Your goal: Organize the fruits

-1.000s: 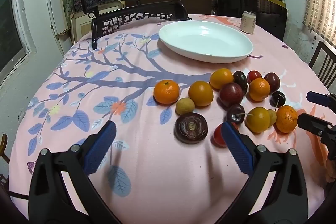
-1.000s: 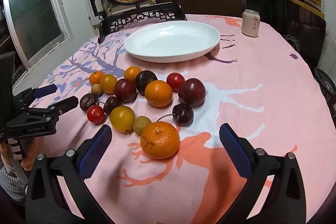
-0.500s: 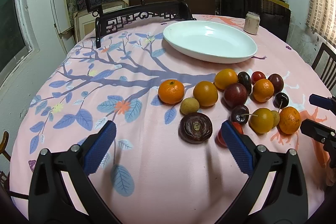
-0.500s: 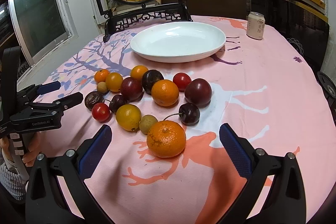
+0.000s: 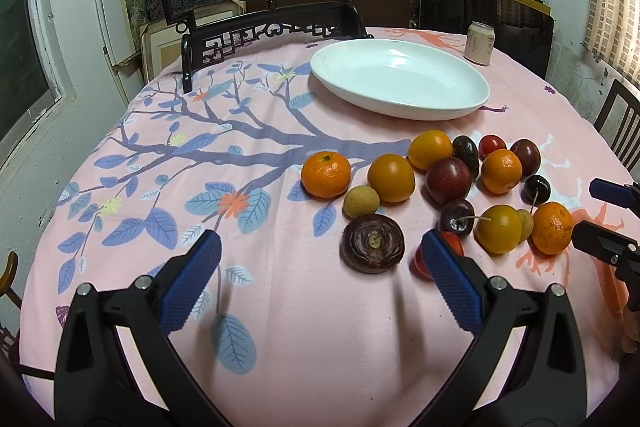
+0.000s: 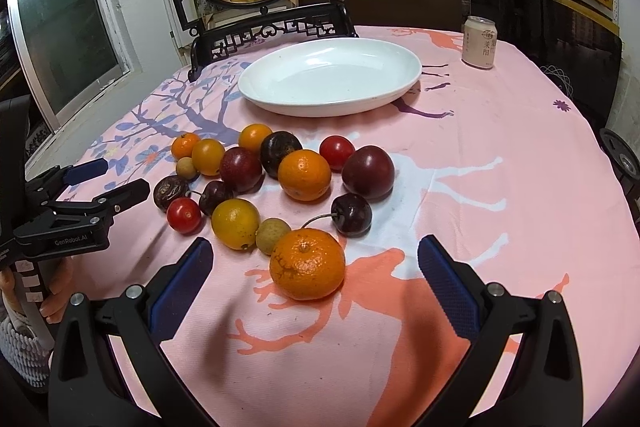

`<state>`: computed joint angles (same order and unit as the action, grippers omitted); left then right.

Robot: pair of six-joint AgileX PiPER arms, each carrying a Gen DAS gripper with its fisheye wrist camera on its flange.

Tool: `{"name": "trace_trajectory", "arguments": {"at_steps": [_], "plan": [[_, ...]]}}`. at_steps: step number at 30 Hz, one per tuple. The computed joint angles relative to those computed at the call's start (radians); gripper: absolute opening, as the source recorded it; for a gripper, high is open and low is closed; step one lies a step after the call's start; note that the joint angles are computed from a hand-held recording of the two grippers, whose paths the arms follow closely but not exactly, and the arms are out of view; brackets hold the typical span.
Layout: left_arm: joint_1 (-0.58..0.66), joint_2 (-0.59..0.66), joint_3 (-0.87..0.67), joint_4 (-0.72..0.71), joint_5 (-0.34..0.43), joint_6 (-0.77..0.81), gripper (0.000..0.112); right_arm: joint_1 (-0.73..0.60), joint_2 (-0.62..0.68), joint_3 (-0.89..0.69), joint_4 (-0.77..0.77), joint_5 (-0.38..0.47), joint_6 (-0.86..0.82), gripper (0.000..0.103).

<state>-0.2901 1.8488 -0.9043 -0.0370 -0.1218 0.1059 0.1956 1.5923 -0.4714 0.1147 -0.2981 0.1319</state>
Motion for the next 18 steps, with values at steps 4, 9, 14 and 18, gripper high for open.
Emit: {"name": "trace_trajectory", "arguments": {"at_steps": [4,9,14,18], "plan": [[0.0,0.0,0.0,0.0,0.0,-0.001,0.101,0.0,-0.003,0.001,-0.002,0.001,0.003,0.102],[0.005,0.001,-0.001,0.019,0.002,-0.018,0.101,0.0,-0.008,0.001,-0.009,0.006,0.01,0.102],[0.007,0.001,0.0,0.034,0.002,-0.031,0.101,0.001,-0.007,0.002,-0.005,0.006,0.008,0.102],[0.005,0.001,-0.001,0.022,0.002,-0.02,0.101,0.004,-0.006,0.0,-0.004,0.007,0.01,0.102]]}}
